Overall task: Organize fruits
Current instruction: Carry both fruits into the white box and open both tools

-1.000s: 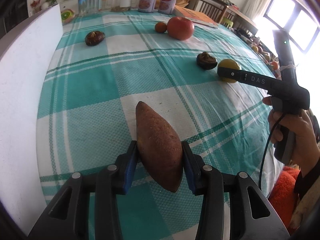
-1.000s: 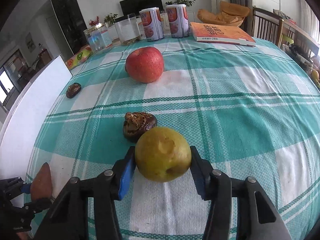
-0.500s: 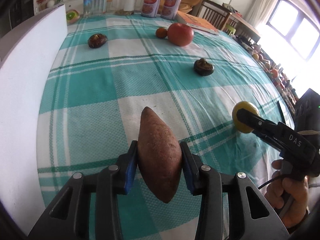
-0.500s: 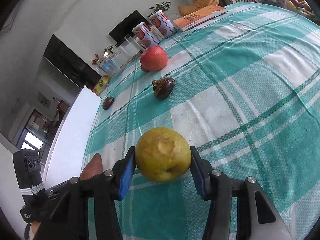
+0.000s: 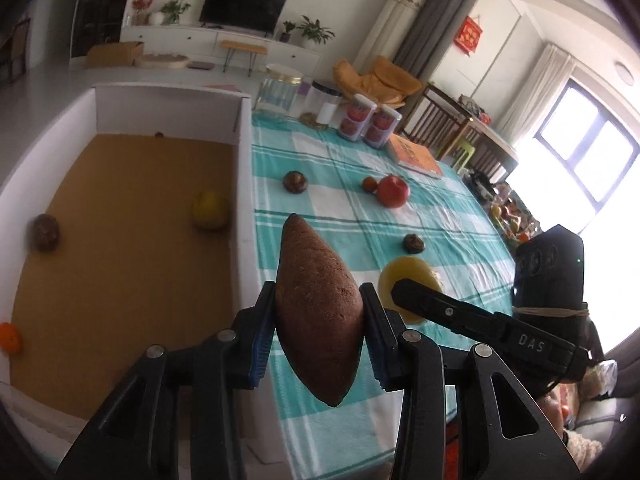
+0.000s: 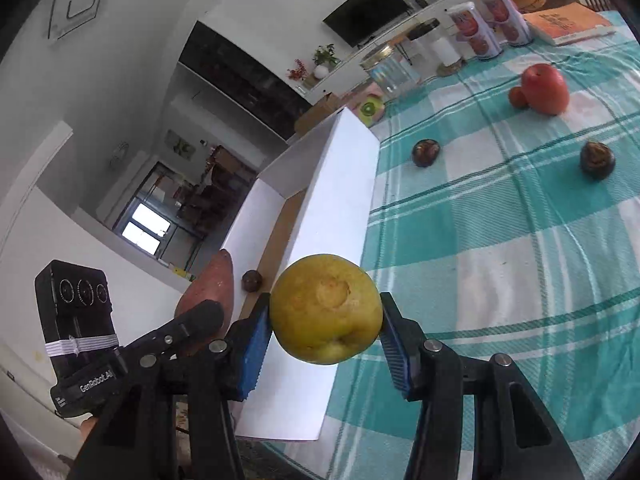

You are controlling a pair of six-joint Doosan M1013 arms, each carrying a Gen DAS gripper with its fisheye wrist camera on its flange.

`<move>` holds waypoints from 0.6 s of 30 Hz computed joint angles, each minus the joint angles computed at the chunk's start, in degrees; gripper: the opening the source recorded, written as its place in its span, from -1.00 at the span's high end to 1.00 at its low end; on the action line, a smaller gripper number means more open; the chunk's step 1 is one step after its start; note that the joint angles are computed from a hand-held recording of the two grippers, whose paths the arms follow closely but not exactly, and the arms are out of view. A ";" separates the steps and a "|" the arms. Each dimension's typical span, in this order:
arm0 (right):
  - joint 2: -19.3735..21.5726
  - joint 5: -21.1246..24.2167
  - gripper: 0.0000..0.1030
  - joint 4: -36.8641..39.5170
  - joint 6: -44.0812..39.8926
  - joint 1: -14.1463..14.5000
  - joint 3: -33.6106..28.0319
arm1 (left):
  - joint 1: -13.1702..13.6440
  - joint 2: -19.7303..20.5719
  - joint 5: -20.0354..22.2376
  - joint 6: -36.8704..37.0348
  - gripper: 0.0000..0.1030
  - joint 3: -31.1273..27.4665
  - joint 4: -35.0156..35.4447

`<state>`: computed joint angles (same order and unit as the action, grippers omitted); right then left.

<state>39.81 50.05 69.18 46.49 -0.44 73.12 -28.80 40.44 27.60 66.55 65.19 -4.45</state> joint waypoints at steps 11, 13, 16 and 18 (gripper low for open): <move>5.74 1.80 -0.01 -18.34 2.50 10.49 -13.04 | 2.60 -0.81 10.38 -36.73 0.13 5.44 32.55; 5.28 -0.54 -0.02 -18.22 1.65 10.65 -12.12 | 2.37 -1.11 10.69 -39.55 -0.13 6.20 35.46; 3.62 -3.46 -0.27 -15.56 -1.37 9.52 -9.24 | 1.54 -1.52 9.75 -44.19 -0.58 6.58 40.88; 2.23 -6.59 -0.38 -14.55 -3.97 8.18 -6.69 | 0.88 -1.49 8.23 -44.28 -0.58 5.95 42.21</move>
<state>42.05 43.46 54.63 42.52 7.74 66.43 -27.92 38.95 35.84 22.27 71.14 37.75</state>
